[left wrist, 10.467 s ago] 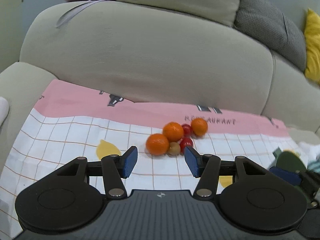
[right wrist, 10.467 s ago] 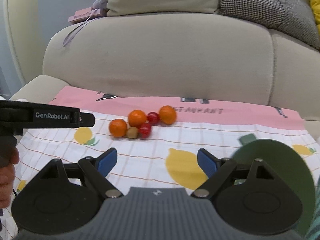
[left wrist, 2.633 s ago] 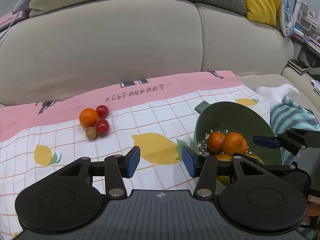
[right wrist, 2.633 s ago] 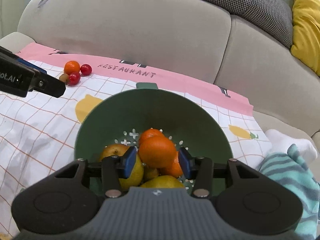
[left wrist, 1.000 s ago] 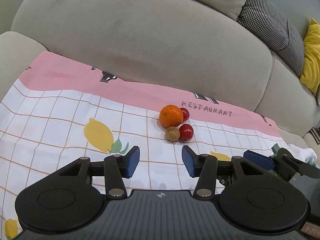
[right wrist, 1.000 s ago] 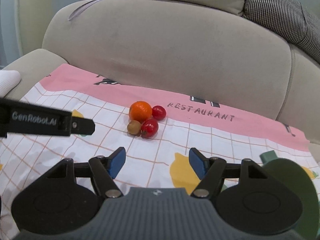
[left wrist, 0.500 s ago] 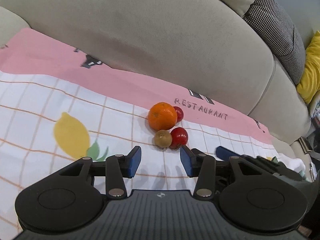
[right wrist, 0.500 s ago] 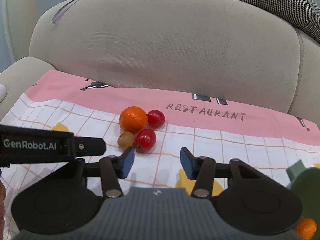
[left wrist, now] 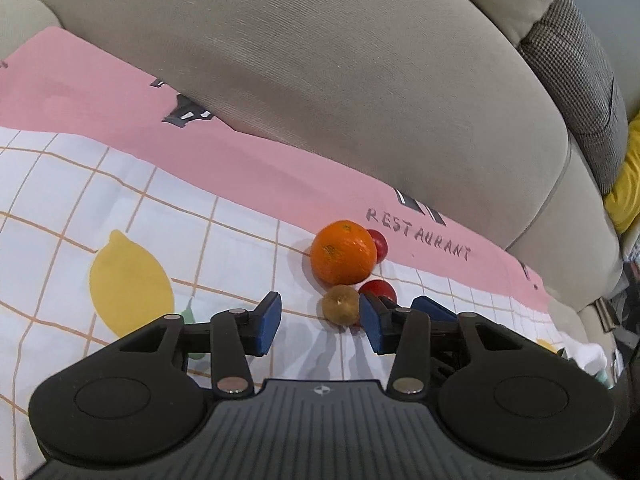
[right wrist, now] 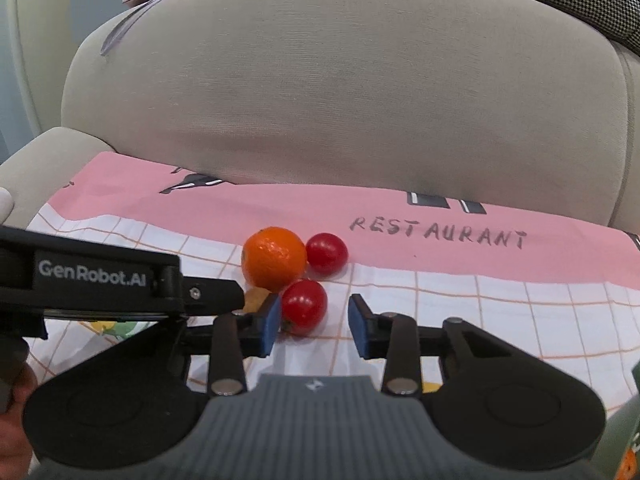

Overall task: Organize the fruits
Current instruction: 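Grasp the small brown fruit with the left tool while the right tool grasps a red cherry tomato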

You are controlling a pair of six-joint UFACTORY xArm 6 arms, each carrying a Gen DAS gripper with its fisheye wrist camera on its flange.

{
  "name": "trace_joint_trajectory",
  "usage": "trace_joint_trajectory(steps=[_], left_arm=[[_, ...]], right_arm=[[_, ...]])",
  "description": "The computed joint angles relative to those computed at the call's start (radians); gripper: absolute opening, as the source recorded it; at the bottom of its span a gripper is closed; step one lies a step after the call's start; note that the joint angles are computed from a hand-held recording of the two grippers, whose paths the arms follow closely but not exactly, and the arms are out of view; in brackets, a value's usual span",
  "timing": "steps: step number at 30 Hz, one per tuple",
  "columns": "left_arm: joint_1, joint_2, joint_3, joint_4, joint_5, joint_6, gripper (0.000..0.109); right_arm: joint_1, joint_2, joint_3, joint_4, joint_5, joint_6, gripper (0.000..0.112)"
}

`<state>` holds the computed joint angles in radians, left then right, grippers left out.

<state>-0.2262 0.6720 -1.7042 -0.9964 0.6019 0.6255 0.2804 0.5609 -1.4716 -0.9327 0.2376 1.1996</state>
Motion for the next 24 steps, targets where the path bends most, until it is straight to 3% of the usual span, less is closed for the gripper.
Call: trace_joint_trajectory(steps=[3,10,13,16,24], left_arm=[[0.004,0.001,-0.006,-0.002,0.005,0.006,0.05],[-0.001,0.007,-0.014,-0.026,0.008,0.021,0.051],[-0.006,0.006,-0.012,-0.022,0.012,0.027,0.051],[-0.015,0.012,-0.015,0.014,0.002,0.017,0.051],[-0.054,0.037,-0.034,0.137,-0.062,0.001,0.05]], right_arm=[[-0.003,0.018,-0.019,0.005,-0.005,0.01,0.034],[-0.014,0.047,-0.023,0.175,-0.063,-0.099,0.034],[-0.015,0.041,0.001,0.24,-0.101,-0.154,0.024],[-0.008,0.019,0.005,0.124,-0.05,-0.08,0.024],[-0.016,-0.04,0.06,0.067,-0.002,-0.052,0.024]])
